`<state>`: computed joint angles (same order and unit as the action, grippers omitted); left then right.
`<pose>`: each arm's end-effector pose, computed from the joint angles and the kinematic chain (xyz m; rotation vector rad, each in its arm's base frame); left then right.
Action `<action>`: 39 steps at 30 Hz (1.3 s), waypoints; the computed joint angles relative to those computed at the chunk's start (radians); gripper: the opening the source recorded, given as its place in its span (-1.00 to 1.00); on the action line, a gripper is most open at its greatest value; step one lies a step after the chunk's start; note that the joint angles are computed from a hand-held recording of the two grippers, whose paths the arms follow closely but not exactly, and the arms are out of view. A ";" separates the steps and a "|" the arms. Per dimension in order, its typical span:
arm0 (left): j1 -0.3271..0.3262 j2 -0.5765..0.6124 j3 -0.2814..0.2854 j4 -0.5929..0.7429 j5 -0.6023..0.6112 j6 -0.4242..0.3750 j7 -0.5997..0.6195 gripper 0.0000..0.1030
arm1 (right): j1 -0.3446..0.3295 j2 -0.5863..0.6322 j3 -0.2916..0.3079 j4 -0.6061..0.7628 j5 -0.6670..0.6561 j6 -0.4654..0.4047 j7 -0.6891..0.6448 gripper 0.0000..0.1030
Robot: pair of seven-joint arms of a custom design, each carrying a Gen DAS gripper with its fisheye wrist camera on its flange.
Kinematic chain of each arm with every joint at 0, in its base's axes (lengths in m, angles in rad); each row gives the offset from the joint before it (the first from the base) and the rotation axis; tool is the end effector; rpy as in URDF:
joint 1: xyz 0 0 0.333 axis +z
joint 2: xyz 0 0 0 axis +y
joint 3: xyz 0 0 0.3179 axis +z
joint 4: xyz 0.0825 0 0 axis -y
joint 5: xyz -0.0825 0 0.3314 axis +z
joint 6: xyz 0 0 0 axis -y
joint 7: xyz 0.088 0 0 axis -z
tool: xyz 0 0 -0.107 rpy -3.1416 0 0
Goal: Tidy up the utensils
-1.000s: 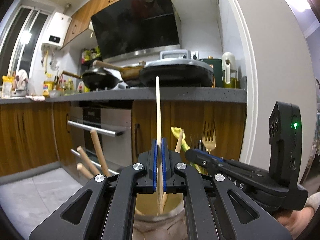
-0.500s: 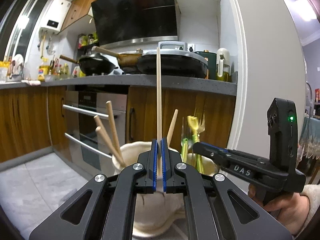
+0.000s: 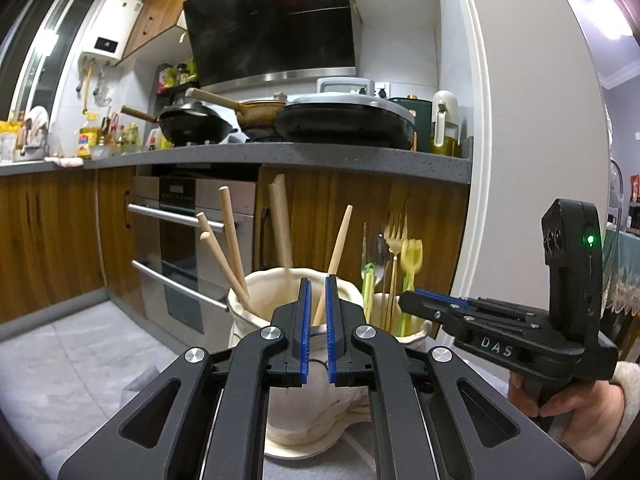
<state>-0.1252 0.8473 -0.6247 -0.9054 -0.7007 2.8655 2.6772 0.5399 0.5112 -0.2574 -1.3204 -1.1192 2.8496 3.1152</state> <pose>0.7055 -0.2752 0.5577 -0.8268 1.9801 -1.7070 0.6376 0.2876 0.5558 -1.2527 1.5686 -0.9091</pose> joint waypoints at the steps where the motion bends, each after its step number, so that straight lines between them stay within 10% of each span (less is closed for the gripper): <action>1: 0.002 -0.003 -0.003 -0.008 -0.003 0.006 0.005 -0.77 | -0.003 -0.001 0.000 -0.001 0.003 0.004 0.003 -0.48; 19: 0.189 -0.168 -0.173 -0.346 -0.251 0.163 0.281 -0.35 | -0.002 -0.158 0.086 -0.194 -0.195 -0.123 0.159 -0.42; 26: 0.294 -0.200 -0.309 -0.456 -0.391 0.311 0.450 0.49 | -0.022 -0.199 0.159 -0.257 -0.258 -0.195 0.172 0.15; 32: 0.405 -0.132 -0.519 -0.504 -0.382 0.483 0.576 0.76 | -0.026 -0.230 0.202 -0.297 -0.387 -0.247 0.261 0.57; 36: 0.432 -0.119 -0.552 -0.534 -0.331 0.518 0.552 0.82 | -0.035 -0.240 0.227 -0.314 -0.436 -0.276 0.294 0.75; 39: 0.388 -0.159 -0.454 -0.536 -0.319 0.492 0.470 0.85 | -0.042 -0.241 0.238 -0.317 -0.475 -0.282 0.321 0.87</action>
